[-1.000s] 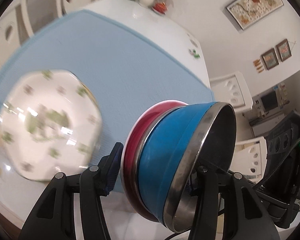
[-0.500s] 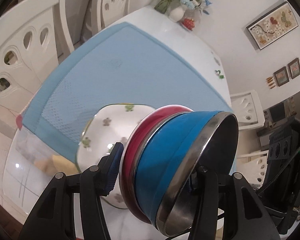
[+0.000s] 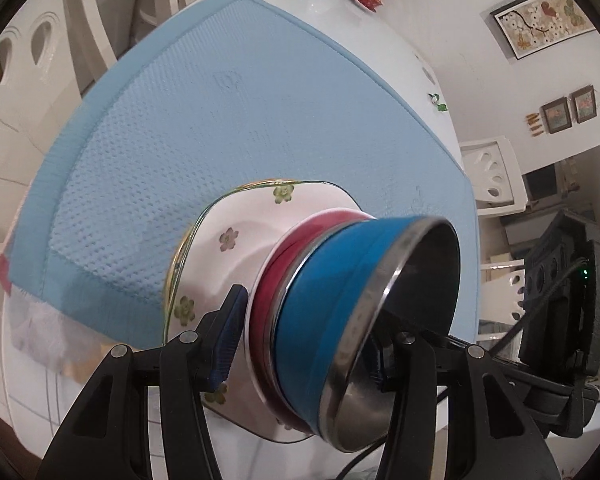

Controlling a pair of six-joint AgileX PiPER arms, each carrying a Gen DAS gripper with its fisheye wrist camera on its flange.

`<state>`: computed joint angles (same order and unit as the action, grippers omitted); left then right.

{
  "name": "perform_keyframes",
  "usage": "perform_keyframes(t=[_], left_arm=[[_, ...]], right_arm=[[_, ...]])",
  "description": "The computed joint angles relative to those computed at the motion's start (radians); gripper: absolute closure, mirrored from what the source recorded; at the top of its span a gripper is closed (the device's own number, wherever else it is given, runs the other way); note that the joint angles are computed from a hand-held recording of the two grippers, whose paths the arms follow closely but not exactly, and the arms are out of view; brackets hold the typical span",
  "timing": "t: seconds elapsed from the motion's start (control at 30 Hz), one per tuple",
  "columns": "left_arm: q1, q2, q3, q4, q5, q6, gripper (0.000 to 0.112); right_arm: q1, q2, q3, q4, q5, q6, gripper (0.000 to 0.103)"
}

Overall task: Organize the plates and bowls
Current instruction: 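Lower the nested bowls onto the floral plate stack with both tools, then open both tools and pull them back from the stack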

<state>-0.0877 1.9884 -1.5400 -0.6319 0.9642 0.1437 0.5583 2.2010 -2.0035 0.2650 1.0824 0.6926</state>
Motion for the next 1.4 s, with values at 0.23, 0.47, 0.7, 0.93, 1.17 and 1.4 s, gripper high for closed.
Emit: perform_keyframes(t=[0.23, 0.47, 0.7, 0.93, 1.17, 1.4], left_arm=[[0.017, -0.023, 0.009, -0.001, -0.024, 0.066, 0.064], [0.069, -0.049, 0.027, -0.060, -0.027, 0.146, 0.064], [0.090, 0.017, -0.033, -0.072, -0.004, 0.173, 0.064], [0.087, 0.007, -0.002, -0.075, -0.021, 0.164, 0.064], [0.086, -0.231, 0.181, -0.088, -0.153, 0.234, 0.064], [-0.043, -0.511, 0.326, 0.046, -0.284, 0.087, 0.058]], right_arm=[[-0.002, 0.019, -0.039, 0.011, -0.007, 0.028, 0.061], [0.005, -0.106, 0.116, -0.033, -0.111, 0.056, 0.061], [0.035, -0.126, 0.113, -0.182, -0.117, 0.163, 0.061], [0.065, -0.215, 0.169, -0.256, -0.124, 0.185, 0.061], [0.211, -0.302, 0.177, -0.549, -0.053, 0.279, 0.053], [0.450, -0.406, 0.254, -0.858, 0.100, 0.372, 0.035]])
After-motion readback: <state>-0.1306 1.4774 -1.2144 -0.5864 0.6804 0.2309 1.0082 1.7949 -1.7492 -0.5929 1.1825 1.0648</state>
